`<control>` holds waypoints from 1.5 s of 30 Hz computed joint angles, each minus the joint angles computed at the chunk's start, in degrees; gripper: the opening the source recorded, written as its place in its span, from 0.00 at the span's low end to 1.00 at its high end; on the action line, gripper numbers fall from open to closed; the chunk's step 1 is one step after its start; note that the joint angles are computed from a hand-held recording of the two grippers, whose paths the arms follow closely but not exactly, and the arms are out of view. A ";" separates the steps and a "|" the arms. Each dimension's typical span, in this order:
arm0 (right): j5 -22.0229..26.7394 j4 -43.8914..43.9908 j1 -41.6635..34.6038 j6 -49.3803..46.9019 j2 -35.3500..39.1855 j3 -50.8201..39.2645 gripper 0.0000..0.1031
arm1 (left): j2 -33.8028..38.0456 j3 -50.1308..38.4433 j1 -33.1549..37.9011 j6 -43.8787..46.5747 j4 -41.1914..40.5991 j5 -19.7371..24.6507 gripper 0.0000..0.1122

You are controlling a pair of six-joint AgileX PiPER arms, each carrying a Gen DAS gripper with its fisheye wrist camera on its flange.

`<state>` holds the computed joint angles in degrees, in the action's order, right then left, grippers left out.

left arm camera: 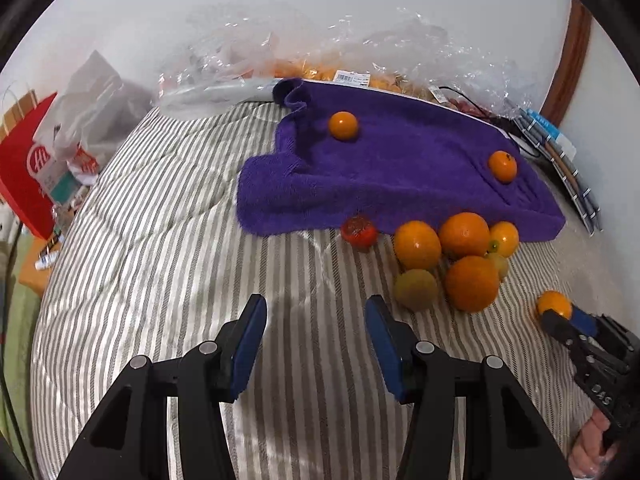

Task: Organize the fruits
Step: 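Grasp the small red fruit with the left gripper while the right gripper holds its orange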

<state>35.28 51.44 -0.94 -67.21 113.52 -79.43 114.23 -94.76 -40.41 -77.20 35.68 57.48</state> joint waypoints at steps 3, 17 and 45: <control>0.40 3.89 -1.56 -3.92 -0.23 0.47 0.32 | 1.86 -2.62 1.35 3.05 -1.18 -0.21 0.44; 4.38 12.10 -5.75 -9.17 0.84 -0.04 0.29 | 7.29 -7.65 4.99 8.20 -0.87 -6.37 0.44; 3.27 2.50 -3.18 -0.96 2.71 -3.46 0.32 | 2.50 1.63 5.58 2.98 -0.61 -17.39 0.22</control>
<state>38.55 53.94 -4.12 -68.17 116.23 -82.89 116.73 -93.13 -34.83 -74.23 35.08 40.09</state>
